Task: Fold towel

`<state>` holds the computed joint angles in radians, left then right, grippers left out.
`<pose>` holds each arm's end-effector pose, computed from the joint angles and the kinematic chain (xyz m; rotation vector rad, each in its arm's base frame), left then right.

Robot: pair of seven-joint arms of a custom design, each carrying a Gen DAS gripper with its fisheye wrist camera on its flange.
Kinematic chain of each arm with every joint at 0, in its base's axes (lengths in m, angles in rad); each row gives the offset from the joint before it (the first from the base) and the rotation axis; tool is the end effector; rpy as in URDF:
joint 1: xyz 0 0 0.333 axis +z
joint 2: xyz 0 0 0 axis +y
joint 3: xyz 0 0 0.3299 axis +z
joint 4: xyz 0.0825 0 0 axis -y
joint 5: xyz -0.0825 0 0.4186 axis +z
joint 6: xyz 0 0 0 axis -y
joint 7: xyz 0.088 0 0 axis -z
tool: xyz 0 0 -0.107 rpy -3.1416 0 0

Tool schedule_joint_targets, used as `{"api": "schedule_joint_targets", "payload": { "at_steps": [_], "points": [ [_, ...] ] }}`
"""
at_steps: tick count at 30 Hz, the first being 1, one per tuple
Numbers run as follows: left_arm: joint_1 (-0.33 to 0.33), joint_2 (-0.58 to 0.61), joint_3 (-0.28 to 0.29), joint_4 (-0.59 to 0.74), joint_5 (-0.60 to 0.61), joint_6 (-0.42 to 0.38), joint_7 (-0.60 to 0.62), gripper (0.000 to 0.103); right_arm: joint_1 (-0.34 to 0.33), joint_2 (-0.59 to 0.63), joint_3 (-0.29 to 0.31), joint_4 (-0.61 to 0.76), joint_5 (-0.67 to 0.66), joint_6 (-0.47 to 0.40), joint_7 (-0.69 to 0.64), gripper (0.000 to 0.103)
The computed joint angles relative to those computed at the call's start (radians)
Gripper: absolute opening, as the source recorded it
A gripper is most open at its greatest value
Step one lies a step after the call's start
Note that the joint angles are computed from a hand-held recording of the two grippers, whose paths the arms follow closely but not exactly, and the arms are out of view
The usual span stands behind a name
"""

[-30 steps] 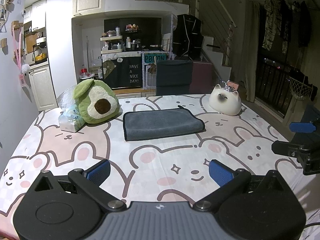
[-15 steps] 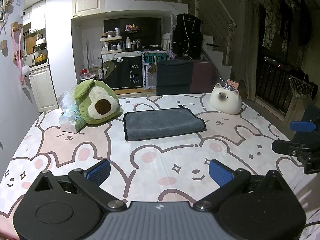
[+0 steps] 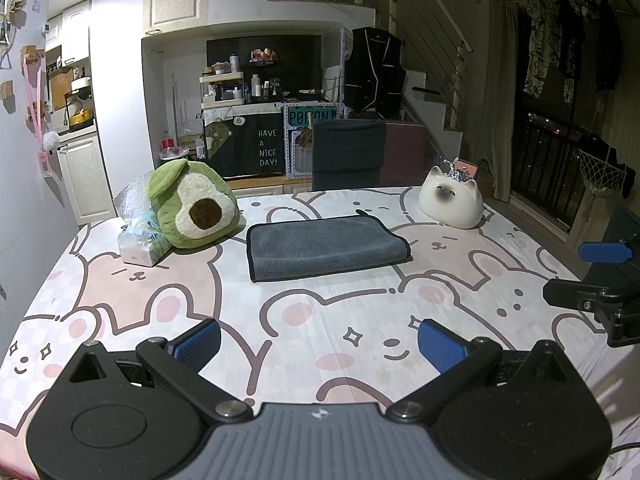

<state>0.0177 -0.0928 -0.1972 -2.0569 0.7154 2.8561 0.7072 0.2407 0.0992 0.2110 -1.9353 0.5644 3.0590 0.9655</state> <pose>0.5870 -0.1466 0.5722 -1.6901 1.5643 -0.8442 0.6120 0.2443 0.5488 -1.8648 1.0980 -0.6215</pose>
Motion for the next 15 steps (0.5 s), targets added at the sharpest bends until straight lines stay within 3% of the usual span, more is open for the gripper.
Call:
{"api": "schedule_joint_targets", "payload": {
  "at_steps": [15],
  "points": [
    [0.000, -0.002, 0.001, -0.002, -0.002, 0.000, 0.002, 0.103, -0.001, 0.000, 0.001, 0.000, 0.005, 0.001, -0.004, 0.103]
  ]
}}
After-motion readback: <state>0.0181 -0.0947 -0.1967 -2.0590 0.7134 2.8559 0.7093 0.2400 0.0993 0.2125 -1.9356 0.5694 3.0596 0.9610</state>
